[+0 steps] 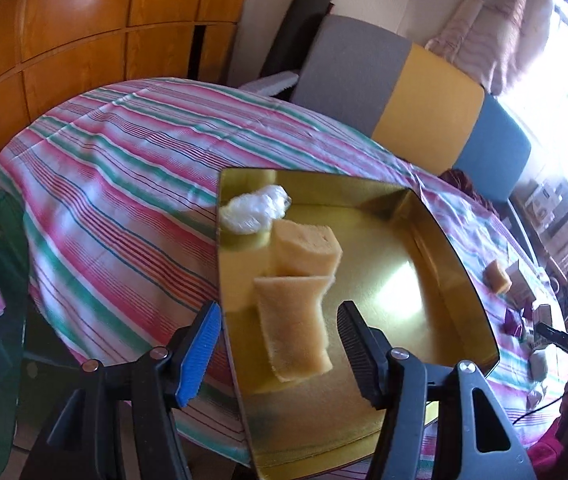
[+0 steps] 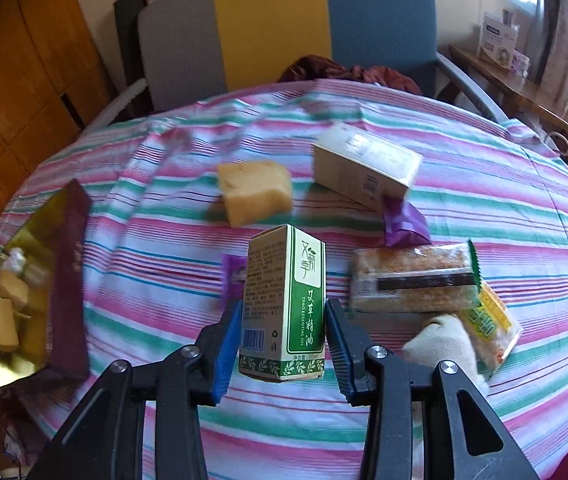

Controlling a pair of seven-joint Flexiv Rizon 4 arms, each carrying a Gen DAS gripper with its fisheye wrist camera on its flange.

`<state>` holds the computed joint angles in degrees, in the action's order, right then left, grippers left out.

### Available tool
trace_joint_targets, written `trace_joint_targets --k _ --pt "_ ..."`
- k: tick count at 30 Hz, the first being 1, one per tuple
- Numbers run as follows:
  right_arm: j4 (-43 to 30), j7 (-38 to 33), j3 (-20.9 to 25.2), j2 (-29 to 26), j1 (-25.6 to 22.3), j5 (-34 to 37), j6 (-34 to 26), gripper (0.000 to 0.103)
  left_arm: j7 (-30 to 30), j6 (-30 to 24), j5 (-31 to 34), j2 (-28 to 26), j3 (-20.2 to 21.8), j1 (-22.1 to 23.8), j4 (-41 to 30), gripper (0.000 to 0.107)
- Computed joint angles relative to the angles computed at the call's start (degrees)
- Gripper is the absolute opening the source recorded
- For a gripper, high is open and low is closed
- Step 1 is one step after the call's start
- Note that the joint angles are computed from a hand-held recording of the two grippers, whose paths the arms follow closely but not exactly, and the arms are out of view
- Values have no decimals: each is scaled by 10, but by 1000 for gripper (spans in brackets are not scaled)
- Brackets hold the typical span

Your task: Organize objects

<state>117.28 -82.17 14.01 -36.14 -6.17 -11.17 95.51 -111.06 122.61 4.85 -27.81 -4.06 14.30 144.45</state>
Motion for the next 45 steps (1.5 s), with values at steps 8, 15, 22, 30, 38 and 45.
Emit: trace_joint_targets --k 8,15,22,30,38,45 --pt "21 -53 187 8 -69 -40 8 42 35 13 -86 16 65 -86 20 61" --pt "-10 -90 268 -38 -30 -65 -34 42 32 22 -79 16 53 -57 30 61" --pt "-45 -169 315 -105 21 -60 -94 42 10 34 -45 5 38 -22 35 61" --pt "-71 -239 296 -130 88 -46 -171 45 -12 52 -25 0 38 -2 39 61" --pt "-83 -278 334 -136 57 42 -192 84 14 57 -64 8 63 -47 44 61" --pt "-68 -299 324 -100 53 112 -149 103 72 66 -149 22 92 -127 51 61"
